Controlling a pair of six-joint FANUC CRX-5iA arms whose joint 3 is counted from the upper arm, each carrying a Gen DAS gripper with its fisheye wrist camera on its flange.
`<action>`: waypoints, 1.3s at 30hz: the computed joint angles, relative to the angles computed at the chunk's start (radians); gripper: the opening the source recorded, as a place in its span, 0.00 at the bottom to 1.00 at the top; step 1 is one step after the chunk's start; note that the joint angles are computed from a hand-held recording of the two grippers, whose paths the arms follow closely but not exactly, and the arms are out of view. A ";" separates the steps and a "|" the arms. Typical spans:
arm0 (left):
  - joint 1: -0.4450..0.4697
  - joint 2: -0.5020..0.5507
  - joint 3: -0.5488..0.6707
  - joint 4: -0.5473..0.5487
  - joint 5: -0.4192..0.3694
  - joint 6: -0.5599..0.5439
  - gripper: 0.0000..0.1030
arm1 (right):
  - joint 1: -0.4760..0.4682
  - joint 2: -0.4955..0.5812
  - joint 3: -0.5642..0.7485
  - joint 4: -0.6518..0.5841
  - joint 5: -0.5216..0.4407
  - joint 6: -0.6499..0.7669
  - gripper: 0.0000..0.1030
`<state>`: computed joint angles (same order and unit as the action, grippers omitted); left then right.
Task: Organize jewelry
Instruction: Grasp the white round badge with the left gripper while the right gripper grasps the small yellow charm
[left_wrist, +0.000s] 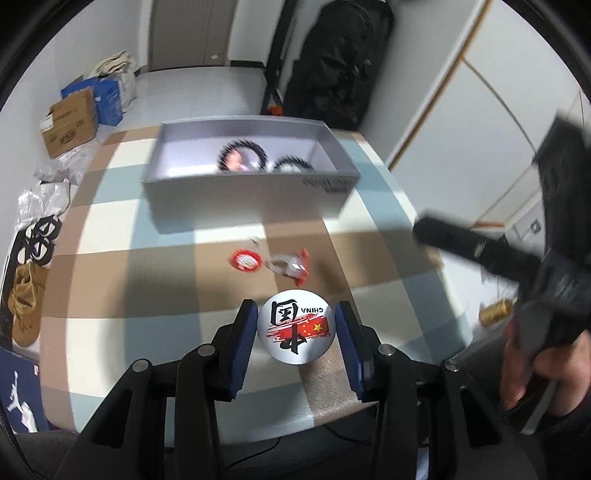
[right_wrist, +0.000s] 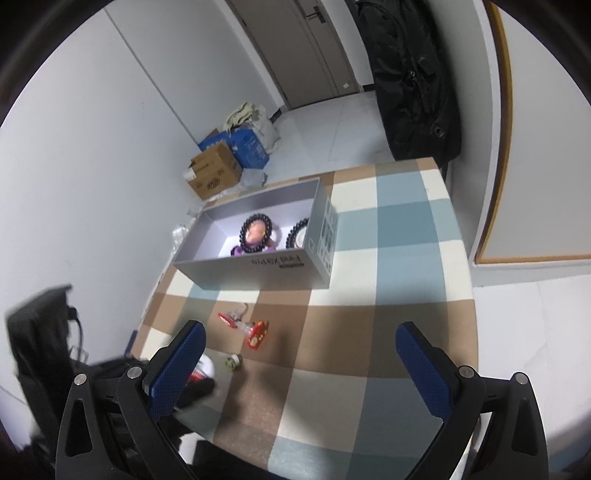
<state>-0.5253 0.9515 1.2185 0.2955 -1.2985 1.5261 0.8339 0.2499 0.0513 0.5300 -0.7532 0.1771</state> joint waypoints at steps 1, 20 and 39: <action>0.007 -0.012 -0.020 0.009 0.019 0.006 0.36 | 0.001 0.005 0.007 -0.006 -0.007 0.007 1.00; 0.094 -0.143 -0.255 0.071 0.238 0.081 0.36 | 0.050 0.216 0.300 -0.262 -0.140 0.456 0.78; 0.106 -0.116 -0.215 0.080 0.194 0.078 0.36 | 0.070 0.327 0.401 -0.110 -0.277 0.468 0.17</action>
<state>-0.4191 0.8351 1.0034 0.3754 -1.1042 1.6038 0.9034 0.5765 0.4526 0.4198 -1.0298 0.6456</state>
